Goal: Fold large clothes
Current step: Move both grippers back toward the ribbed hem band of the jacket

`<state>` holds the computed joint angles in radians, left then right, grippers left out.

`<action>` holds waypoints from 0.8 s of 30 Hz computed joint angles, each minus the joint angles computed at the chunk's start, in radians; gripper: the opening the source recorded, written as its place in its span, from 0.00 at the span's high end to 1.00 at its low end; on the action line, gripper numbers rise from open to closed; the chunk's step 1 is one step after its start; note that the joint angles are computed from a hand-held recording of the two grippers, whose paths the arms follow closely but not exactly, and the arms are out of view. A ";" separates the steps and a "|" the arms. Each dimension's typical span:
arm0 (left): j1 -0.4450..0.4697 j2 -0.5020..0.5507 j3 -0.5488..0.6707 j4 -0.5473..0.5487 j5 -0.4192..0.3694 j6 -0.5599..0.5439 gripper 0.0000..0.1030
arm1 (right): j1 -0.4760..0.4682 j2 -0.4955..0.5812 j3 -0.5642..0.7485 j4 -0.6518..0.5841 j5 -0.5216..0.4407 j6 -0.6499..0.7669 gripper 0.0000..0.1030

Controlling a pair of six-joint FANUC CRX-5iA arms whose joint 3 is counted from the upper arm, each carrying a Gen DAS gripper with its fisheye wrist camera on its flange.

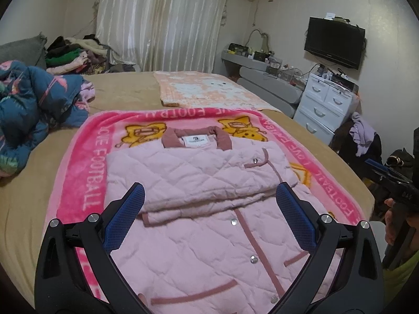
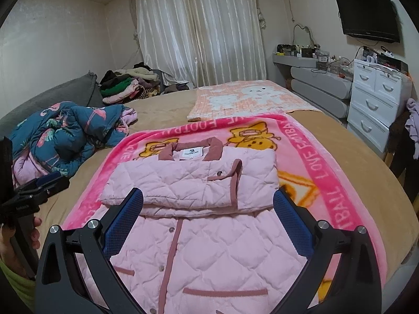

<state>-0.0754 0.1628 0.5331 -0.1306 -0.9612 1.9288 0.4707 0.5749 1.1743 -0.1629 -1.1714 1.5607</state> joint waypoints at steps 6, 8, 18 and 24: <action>-0.033 -0.025 -0.030 -0.029 -0.008 0.059 0.09 | -0.016 -0.077 -0.113 -0.037 0.031 0.032 0.04; -0.050 -0.035 -0.032 -0.050 -0.014 0.082 0.09 | -0.024 -0.102 -0.146 -0.053 0.038 0.039 0.04; -0.163 -0.038 0.036 -0.270 -0.142 0.208 0.09 | -0.045 -0.147 -0.185 -0.122 0.027 0.096 0.04; -0.200 -0.037 0.050 -0.330 -0.201 0.229 0.09 | -0.052 -0.167 -0.205 -0.152 0.013 0.130 0.04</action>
